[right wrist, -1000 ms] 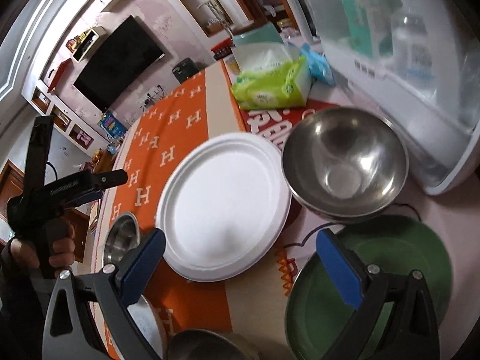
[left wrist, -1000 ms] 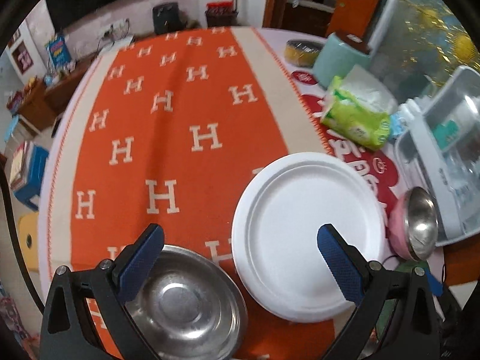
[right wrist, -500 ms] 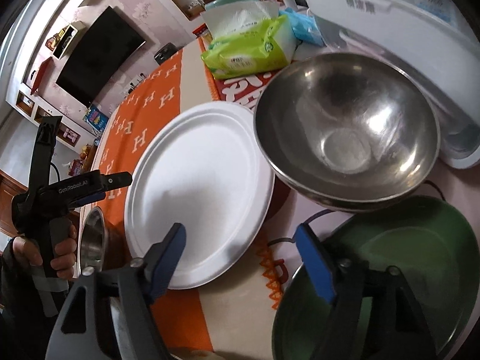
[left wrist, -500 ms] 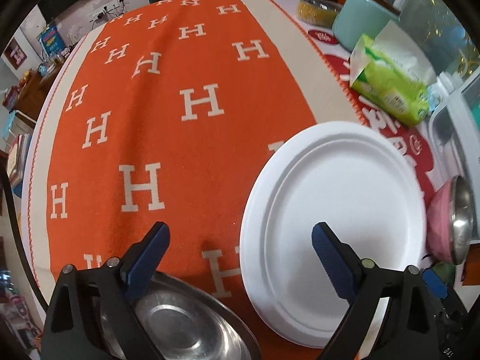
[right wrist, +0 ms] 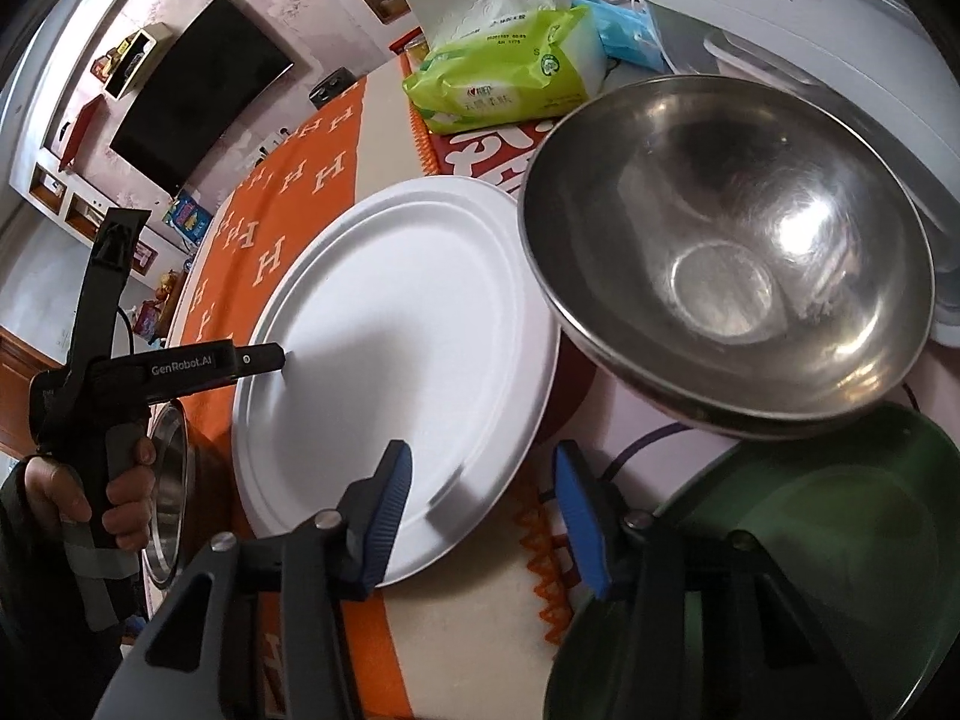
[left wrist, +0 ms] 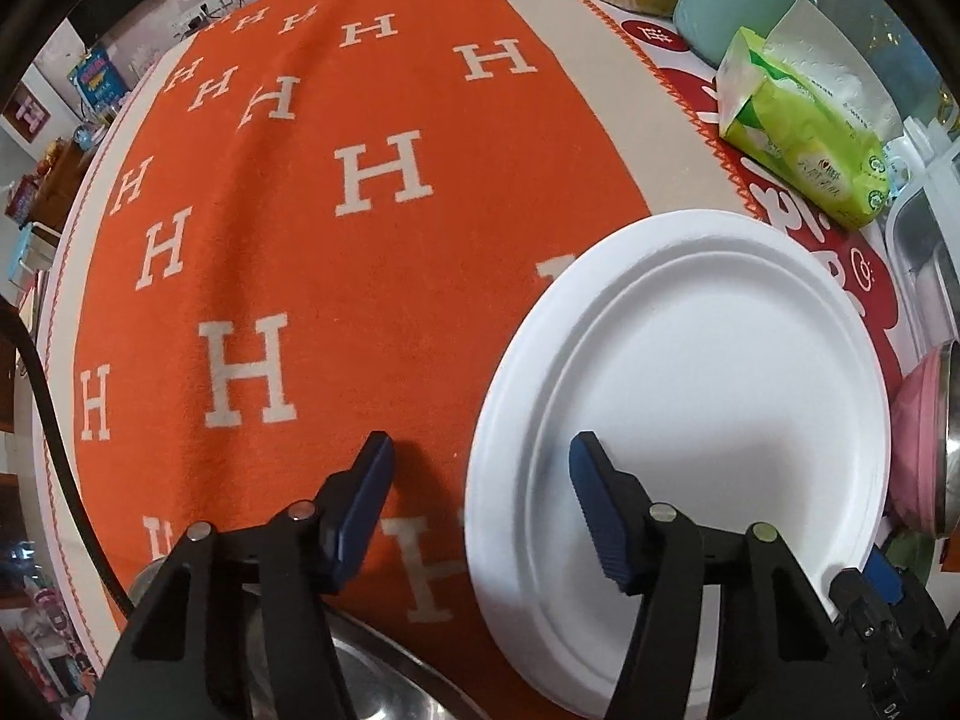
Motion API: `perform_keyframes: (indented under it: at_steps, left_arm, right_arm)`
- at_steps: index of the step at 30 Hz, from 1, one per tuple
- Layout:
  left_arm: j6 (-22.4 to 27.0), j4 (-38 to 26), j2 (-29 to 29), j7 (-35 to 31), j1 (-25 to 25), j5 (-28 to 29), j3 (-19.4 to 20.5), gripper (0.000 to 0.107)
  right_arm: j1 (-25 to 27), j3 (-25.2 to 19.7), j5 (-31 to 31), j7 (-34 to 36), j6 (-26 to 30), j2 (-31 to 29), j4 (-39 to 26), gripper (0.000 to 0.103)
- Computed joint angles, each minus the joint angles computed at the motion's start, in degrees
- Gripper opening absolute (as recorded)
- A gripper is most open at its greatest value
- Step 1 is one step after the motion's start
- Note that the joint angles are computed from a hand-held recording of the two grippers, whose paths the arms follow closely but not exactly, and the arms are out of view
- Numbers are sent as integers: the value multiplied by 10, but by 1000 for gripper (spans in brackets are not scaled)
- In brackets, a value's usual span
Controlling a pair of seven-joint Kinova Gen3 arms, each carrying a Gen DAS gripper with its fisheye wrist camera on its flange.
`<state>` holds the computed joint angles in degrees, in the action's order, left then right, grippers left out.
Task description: Organize plates and bowls
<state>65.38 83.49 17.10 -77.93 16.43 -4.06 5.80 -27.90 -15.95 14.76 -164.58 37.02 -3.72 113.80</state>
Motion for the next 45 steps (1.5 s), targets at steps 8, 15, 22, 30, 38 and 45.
perform_keyframes:
  at_steps: [8, 15, 22, 30, 38, 45]
  left_arm:
    - [-8, 4, -2, -17, -3, 30, 9, 45]
    - [-4, 5, -7, -6, 1, 31, 7, 43]
    - [2, 7, -25, -5, -13, 55, 7, 43]
    - [14, 5, -66, 1, -21, 58, 7, 43]
    - [40, -3, -111, 7, -24, 53, 11, 43]
    - [63, -1, -162, 13, -30, 58, 16, 43]
  right_arm:
    - [1, 4, -9, 15, -8, 0, 5, 26]
    - [4, 2, -11, 18, -5, -4, 4, 25]
    - [6, -9, 5, 3, 14, -18, -2, 25]
    - [9, -23, 3, -6, 25, -39, -7, 25]
    - [10, -55, 26, -35, 63, -60, -32, 25]
    - [11, -90, 44, -63, 107, -87, -55, 26]
